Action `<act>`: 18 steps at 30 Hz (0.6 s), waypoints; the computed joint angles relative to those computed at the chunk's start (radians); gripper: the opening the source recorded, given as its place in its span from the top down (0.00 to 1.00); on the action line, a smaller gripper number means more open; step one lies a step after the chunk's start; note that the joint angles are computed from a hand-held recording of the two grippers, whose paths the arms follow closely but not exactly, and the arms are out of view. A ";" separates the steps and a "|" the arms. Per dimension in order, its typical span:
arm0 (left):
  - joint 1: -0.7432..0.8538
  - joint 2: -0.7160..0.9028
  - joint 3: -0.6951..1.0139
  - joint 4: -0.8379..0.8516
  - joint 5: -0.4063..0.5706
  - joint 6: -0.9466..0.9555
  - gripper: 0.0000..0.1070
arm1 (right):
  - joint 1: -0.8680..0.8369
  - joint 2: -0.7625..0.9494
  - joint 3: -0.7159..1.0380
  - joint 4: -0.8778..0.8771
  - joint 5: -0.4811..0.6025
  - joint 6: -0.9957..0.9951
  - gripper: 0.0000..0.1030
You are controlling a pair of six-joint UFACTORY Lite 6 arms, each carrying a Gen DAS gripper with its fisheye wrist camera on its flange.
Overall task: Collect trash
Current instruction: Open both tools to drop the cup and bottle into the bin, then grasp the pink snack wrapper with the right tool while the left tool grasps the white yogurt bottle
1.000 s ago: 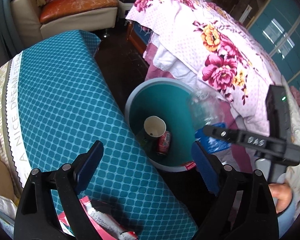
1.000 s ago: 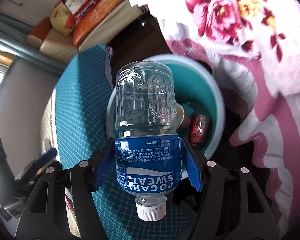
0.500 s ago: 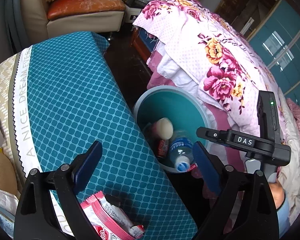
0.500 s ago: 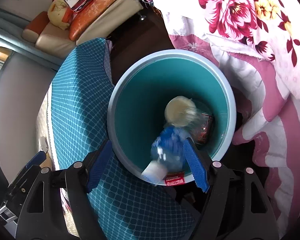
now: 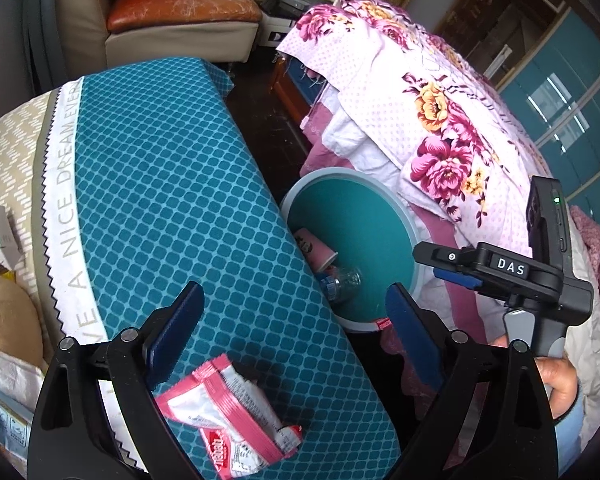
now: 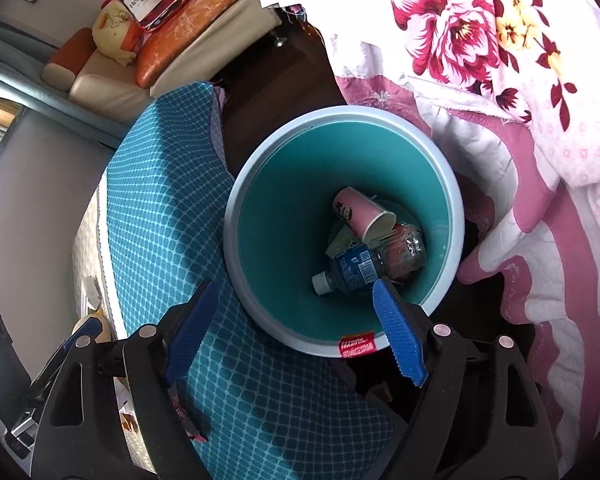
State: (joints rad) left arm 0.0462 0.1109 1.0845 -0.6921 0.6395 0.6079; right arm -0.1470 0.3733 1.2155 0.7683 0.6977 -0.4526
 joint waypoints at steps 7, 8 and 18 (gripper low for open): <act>0.082 -0.120 -0.090 -0.013 0.040 0.054 0.13 | 0.052 -0.111 -0.062 -0.030 -0.002 0.051 0.26; 0.103 -0.142 -0.108 -0.018 0.050 0.070 0.13 | 0.065 -0.128 -0.071 -0.036 -0.003 0.060 0.26; 0.357 -0.304 -0.222 -0.043 0.176 0.234 0.12 | 0.281 -0.239 -0.161 -0.090 -0.028 0.184 0.26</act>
